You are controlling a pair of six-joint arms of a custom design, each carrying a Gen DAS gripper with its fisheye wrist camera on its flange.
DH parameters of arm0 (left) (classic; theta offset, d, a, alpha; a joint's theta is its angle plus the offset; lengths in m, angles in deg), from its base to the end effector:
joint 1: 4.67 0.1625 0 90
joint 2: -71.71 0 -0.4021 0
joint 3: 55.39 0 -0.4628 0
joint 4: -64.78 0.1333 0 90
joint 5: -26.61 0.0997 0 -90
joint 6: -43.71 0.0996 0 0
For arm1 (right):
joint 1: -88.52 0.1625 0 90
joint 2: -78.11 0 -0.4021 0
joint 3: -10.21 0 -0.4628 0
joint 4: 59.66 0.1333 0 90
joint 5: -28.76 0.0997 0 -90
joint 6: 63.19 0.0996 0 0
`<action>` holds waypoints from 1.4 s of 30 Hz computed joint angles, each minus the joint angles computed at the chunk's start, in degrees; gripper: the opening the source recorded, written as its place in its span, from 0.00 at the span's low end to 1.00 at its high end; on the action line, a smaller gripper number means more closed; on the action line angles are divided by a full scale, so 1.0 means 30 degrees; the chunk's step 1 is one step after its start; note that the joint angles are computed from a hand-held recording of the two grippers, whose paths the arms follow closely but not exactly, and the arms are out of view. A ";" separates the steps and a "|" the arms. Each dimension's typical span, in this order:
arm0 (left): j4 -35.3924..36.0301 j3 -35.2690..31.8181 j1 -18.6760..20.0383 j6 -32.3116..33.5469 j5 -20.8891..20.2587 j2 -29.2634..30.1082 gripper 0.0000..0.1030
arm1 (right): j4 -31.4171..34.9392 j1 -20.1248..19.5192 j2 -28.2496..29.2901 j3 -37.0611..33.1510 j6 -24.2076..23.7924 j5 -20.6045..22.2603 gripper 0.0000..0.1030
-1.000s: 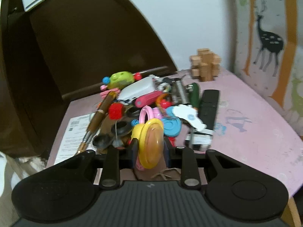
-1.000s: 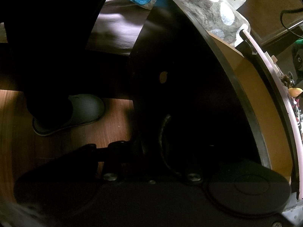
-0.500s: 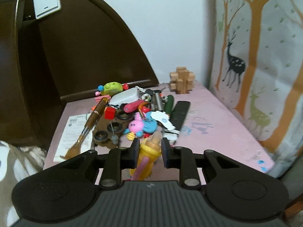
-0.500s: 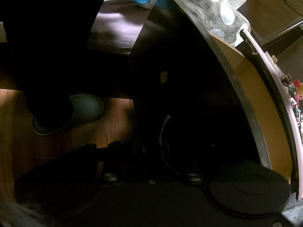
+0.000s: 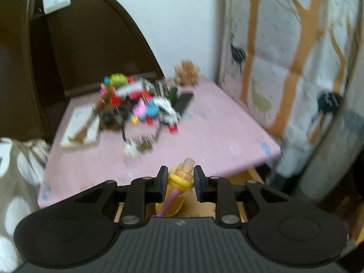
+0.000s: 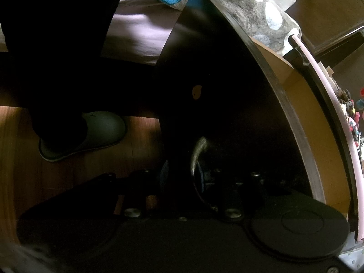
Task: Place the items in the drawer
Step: 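Lift the yellow toy and lower it into the open drawer, then open the left tool to release the yellow toy in the drawer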
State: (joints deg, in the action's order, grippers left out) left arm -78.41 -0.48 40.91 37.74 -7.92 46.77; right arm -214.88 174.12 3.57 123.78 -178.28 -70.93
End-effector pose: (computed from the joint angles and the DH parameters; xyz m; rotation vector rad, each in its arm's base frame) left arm -0.4617 -0.7788 0.0883 0.5137 2.2146 -0.9261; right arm 0.0702 -0.6067 0.2145 2.1591 -1.5563 0.1170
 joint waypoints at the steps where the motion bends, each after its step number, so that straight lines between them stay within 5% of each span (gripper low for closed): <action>1: 0.0463 0.0475 0.0053 -0.0514 -0.0036 -0.0231 0.22 | 0.0005 0.0012 0.0008 -0.0009 0.0028 -0.0026 0.22; 10: 0.4910 0.2082 0.1163 -0.3790 0.0021 -0.0715 0.22 | -0.0021 0.0027 0.0041 -0.0024 0.0028 -0.0079 0.23; 26: 1.1062 -0.1943 0.2771 -0.6560 0.1005 0.2030 0.22 | 0.0025 -0.0065 -0.0062 0.0077 -0.0147 0.0061 0.23; 28: 1.1584 -0.2352 0.2799 -0.6482 0.0582 0.2199 0.29 | 0.0083 -0.0074 -0.0081 0.0051 -0.0160 0.0076 0.23; 30: 1.2075 -0.2474 0.2714 -0.6451 0.0753 0.2291 0.54 | 0.0151 -0.0076 -0.0091 0.0006 -0.0172 0.0079 0.23; 42: 1.1982 -0.2220 0.2377 -0.7090 0.0680 0.1969 0.57 | 0.0093 -0.0070 -0.0112 0.0041 -0.0178 0.0026 0.24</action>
